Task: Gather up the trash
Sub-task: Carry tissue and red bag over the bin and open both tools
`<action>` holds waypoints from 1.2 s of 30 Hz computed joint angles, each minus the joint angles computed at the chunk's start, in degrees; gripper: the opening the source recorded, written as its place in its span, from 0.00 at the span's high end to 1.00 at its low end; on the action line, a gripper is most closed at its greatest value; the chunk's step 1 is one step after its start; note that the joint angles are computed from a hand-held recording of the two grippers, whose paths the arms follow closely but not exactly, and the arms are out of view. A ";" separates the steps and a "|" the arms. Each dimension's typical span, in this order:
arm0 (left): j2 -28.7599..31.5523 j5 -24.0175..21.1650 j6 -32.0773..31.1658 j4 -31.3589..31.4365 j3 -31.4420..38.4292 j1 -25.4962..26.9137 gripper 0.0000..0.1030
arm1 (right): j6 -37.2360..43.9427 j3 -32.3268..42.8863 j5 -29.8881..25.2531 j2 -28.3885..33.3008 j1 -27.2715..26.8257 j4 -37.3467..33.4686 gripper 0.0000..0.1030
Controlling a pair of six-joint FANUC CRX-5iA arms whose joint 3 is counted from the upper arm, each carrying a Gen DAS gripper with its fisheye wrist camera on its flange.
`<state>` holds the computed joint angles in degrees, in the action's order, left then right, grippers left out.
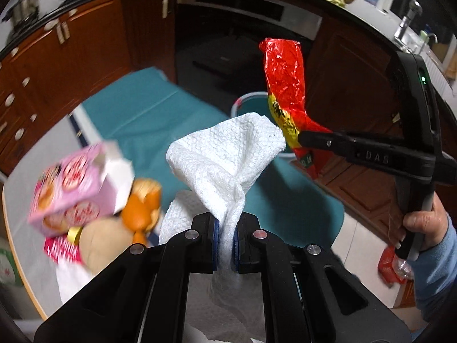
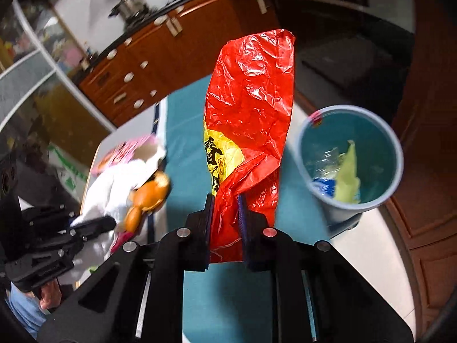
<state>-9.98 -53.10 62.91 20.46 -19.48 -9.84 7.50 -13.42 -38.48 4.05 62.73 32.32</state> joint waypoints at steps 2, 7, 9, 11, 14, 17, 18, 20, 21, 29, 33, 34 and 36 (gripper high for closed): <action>3.83 0.16 0.77 -1.37 4.35 -3.32 0.92 | -1.52 -2.12 -0.25 -1.82 -0.89 1.28 0.85; 13.24 0.77 2.66 -5.10 14.71 -10.81 0.92 | -3.01 -6.67 -0.56 -6.05 -4.38 1.75 0.85; 16.92 0.29 4.11 -6.16 18.44 -12.63 0.92 | -1.87 -7.52 0.07 -6.79 -6.30 -0.27 0.85; 21.44 -1.01 5.71 -7.14 23.02 -14.33 0.92 | 0.71 -7.68 1.10 -6.78 -8.58 -3.78 0.85; 28.45 -3.96 9.03 -8.33 30.24 -16.19 0.92 | 6.05 -7.18 2.84 -6.02 -11.71 -10.57 0.85; 34.28 -6.05 12.06 -9.11 36.53 -17.16 0.92 | 10.45 -5.76 3.69 -4.17 -14.20 -16.00 0.85; 36.47 -6.76 12.94 -8.95 38.84 -17.26 0.92 | 11.70 -5.36 4.11 -3.43 -15.18 -17.88 0.85; 39.54 -7.97 13.95 -8.95 42.30 -17.42 0.92 | 14.47 -4.38 4.61 -2.24 -16.88 -21.53 0.85; 40.87 -8.59 14.23 -9.15 43.87 -17.49 0.92 | 16.17 -3.76 4.84 -1.51 -17.87 -23.66 0.85; 52.85 -15.33 15.74 -11.81 58.36 -18.69 0.88 | 24.54 0.62 3.42 3.50 -22.40 -31.48 0.68; 55.66 -17.65 19.40 -15.26 62.76 -19.23 0.54 | 22.51 1.56 1.29 4.93 -23.02 -30.84 0.50; 55.21 -17.02 20.05 -15.84 62.13 -19.31 0.49 | 21.65 1.10 1.59 4.69 -23.15 -30.93 0.39; 54.76 -16.02 19.65 -15.55 61.26 -18.96 0.39 | 19.14 -0.59 2.83 3.63 -22.75 -29.19 0.24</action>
